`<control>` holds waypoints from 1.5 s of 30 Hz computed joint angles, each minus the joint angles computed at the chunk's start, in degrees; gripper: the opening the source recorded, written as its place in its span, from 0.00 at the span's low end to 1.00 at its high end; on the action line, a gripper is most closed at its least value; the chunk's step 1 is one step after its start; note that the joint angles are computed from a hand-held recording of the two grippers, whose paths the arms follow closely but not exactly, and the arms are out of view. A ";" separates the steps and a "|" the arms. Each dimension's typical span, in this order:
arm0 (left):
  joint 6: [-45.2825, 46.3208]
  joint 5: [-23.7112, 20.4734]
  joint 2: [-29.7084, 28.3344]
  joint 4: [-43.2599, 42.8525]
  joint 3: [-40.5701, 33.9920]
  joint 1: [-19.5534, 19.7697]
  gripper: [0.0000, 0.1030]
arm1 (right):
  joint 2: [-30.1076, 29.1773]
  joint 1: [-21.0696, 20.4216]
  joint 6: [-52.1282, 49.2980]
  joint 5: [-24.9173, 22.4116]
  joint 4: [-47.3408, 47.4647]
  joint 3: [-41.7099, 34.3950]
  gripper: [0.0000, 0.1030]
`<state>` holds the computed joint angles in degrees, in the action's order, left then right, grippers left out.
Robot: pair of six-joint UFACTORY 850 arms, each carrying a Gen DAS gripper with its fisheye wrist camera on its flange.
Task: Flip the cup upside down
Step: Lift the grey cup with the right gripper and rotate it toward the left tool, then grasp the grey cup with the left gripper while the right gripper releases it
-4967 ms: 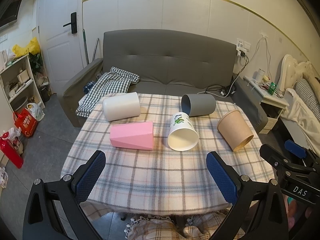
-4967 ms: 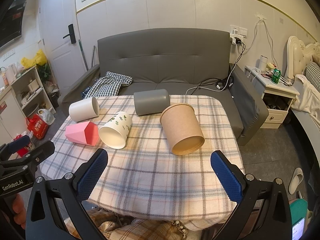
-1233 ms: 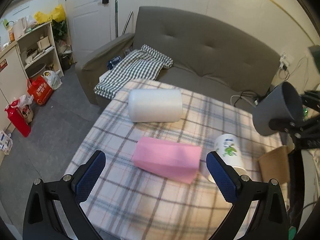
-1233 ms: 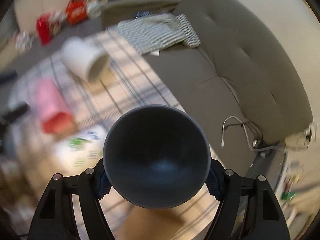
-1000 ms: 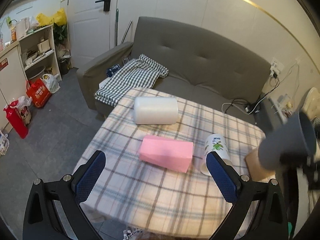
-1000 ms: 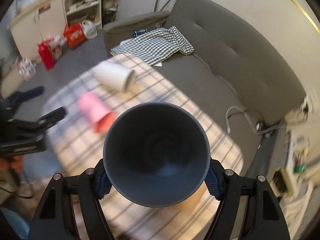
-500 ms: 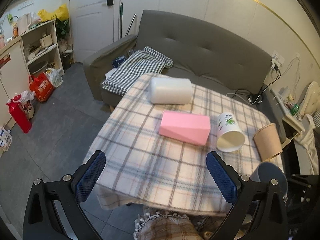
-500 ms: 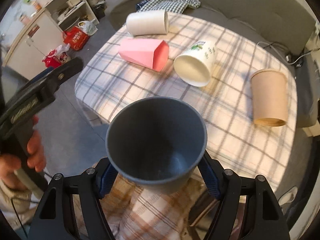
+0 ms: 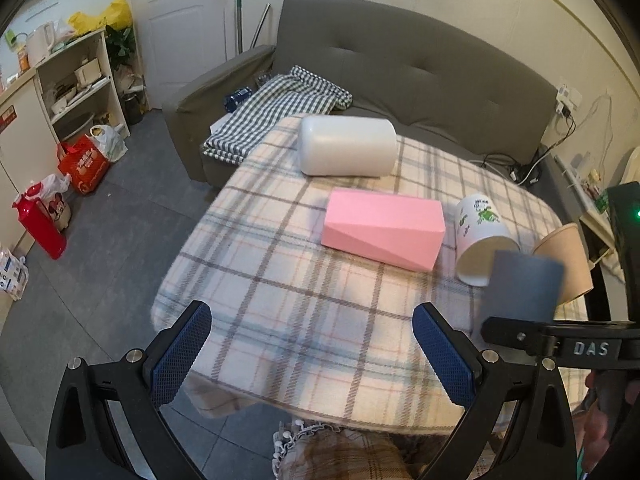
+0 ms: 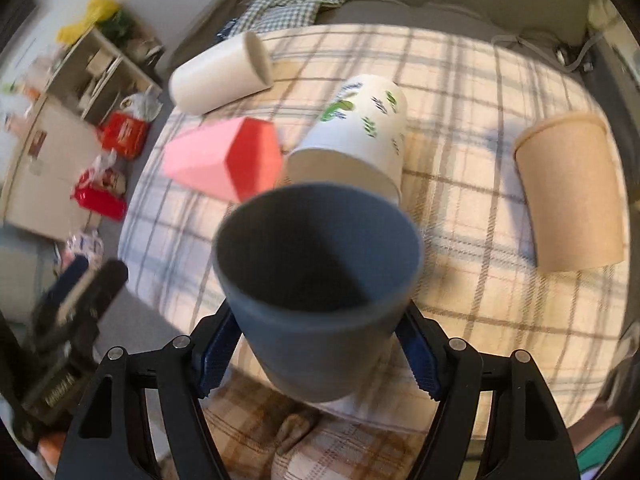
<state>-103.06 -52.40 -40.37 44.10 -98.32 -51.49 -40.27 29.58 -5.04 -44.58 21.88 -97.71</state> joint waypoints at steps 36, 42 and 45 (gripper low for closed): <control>12.16 -6.23 -17.18 -4.92 -30.27 -4.45 1.00 | 23.59 -5.17 -11.20 31.61 3.72 29.64 0.72; 15.95 -8.03 -25.87 -9.85 -42.83 -3.83 1.00 | 23.19 -8.17 -19.26 31.88 11.88 31.08 0.72; 18.34 -10.21 -30.41 -12.16 -49.80 -3.42 1.00 | 21.99 -9.19 -20.26 31.27 13.23 30.90 0.72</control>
<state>-84.73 -62.60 -70.78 31.94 -148.12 -54.91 -18.28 20.39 -25.30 -13.30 35.11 -66.81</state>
